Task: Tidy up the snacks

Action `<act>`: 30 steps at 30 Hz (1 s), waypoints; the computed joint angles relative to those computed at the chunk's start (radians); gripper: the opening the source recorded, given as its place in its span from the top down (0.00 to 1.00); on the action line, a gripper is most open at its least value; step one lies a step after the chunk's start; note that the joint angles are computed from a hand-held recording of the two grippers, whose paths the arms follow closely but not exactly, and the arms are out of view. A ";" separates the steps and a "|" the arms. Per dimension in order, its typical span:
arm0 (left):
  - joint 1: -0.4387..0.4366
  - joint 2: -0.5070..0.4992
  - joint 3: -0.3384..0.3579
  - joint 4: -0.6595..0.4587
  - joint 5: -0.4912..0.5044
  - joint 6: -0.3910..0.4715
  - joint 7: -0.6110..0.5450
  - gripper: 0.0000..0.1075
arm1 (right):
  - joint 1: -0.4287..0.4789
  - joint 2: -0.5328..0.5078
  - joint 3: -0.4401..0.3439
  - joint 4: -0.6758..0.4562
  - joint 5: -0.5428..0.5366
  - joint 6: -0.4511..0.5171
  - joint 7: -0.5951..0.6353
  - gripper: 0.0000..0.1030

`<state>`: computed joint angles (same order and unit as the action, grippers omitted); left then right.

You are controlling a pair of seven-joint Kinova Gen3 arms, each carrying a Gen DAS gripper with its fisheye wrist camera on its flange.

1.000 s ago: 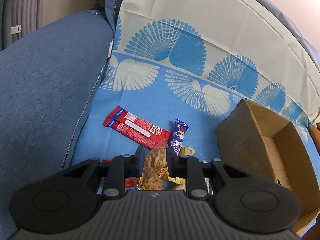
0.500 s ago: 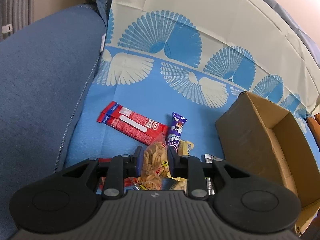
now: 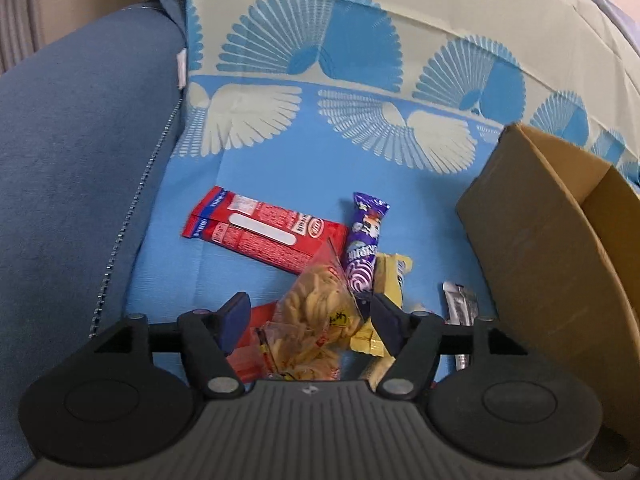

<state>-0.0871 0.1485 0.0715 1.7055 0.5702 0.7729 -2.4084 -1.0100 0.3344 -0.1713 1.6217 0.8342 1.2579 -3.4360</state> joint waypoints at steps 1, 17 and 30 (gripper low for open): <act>0.011 0.001 0.000 0.002 -0.026 -0.012 0.012 0.33 | -0.001 0.004 -0.001 -0.002 0.001 0.006 0.011 0.48; -0.067 -0.045 -0.045 0.014 0.058 0.098 -0.096 0.81 | -0.031 -0.079 -0.054 0.052 0.065 -0.001 0.021 0.98; -0.151 -0.049 -0.118 -0.037 -0.008 0.361 -0.038 0.81 | -0.047 -0.123 -0.107 0.075 0.033 0.015 -0.032 0.68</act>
<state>-0.2378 0.0996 -0.0461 1.6688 0.5619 1.1338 -2.4466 -1.0568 0.2110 -0.2780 1.6968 0.8671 1.2733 -3.4676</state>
